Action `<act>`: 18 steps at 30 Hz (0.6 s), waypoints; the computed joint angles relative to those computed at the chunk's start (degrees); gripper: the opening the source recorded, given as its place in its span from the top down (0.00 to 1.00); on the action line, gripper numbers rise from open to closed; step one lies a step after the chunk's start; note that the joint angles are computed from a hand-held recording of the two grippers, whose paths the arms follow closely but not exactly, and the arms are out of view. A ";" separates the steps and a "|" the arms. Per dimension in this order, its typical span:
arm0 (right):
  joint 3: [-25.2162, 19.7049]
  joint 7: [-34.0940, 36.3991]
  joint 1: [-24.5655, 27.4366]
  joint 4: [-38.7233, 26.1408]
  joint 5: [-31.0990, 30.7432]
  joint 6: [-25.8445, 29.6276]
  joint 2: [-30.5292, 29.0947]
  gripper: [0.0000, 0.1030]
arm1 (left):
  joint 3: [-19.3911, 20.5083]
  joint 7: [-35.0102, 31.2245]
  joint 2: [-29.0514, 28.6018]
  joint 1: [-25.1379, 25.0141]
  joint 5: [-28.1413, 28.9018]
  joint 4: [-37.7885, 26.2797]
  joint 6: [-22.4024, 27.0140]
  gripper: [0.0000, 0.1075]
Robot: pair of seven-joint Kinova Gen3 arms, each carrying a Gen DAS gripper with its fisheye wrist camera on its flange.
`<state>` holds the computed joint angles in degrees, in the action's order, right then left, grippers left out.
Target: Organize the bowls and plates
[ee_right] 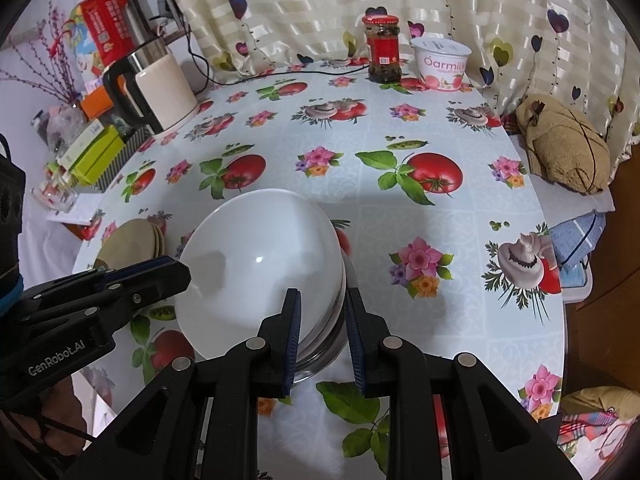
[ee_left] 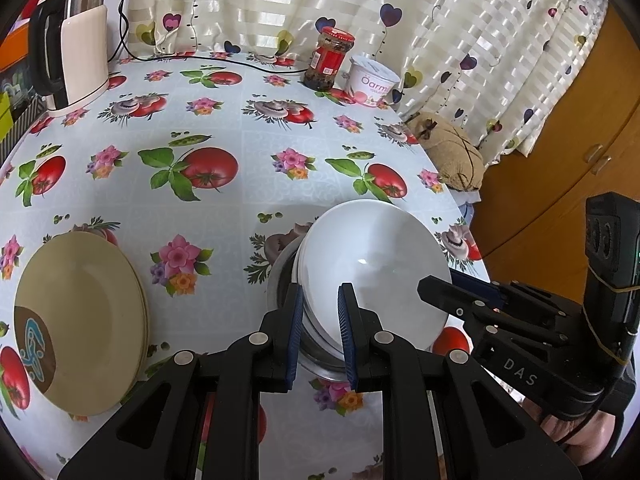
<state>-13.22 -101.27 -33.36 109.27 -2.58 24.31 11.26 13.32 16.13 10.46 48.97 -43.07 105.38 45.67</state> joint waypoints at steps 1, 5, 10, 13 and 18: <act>-0.05 0.17 0.14 0.28 -0.12 -0.34 -0.18 0.78 | 0.06 -0.26 0.01 -0.04 0.13 -0.02 0.11 0.83; -0.12 0.32 0.17 0.67 -0.01 -0.88 -0.40 0.82 | 0.06 -0.33 0.01 -0.05 0.18 -0.07 0.25 0.83; 0.32 -0.91 -0.61 0.69 1.31 -0.99 -0.52 0.82 | 0.11 -0.26 -0.08 -0.04 0.13 -0.05 0.27 0.83; 0.26 -1.01 -0.59 0.67 1.41 -0.99 -0.51 0.82 | 0.12 -0.15 -0.17 -0.09 0.10 0.11 0.11 0.83; -0.69 0.87 0.85 0.85 -0.88 -1.19 -0.46 0.82 | 0.10 0.90 -0.50 0.08 -0.55 0.29 0.46 0.83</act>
